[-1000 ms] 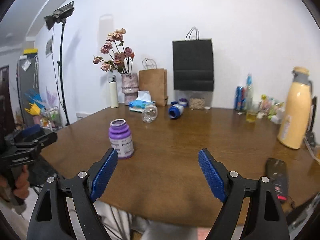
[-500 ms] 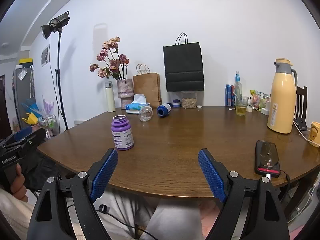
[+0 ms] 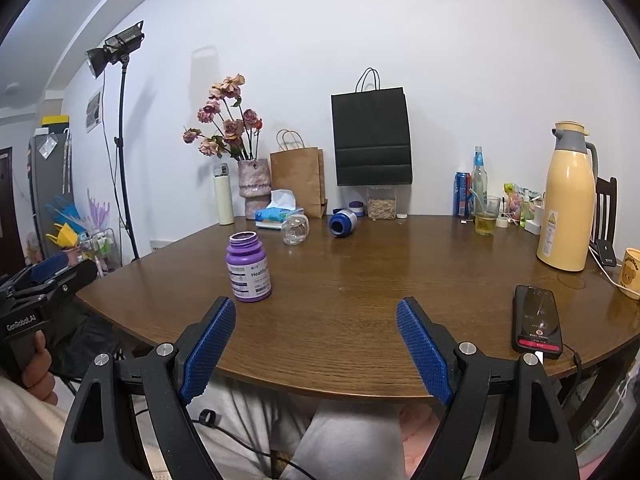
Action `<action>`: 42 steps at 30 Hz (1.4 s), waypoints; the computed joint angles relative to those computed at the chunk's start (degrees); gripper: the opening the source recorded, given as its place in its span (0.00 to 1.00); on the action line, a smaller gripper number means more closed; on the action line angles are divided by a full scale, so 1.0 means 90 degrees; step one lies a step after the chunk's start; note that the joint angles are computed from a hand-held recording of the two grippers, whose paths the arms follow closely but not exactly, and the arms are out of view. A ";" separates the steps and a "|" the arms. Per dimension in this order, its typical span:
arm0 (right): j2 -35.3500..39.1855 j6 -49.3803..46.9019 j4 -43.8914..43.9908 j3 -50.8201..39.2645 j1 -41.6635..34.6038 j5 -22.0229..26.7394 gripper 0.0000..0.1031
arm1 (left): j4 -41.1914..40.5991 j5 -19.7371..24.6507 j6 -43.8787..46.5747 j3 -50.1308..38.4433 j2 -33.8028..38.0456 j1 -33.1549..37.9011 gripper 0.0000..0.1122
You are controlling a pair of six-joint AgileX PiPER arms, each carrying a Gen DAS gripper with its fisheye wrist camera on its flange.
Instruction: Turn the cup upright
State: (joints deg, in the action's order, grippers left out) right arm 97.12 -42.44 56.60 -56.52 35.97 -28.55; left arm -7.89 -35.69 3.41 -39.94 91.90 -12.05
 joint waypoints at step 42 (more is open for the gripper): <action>0.0079 -0.0189 0.0212 -0.0136 0.0024 0.0096 0.84 | 0.0053 0.0074 0.0028 -0.0005 -0.0078 0.0003 0.92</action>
State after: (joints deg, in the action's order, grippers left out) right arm 97.84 -44.14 58.51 -57.75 36.19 -27.69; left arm -7.42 -35.03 3.67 -39.99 91.20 -12.02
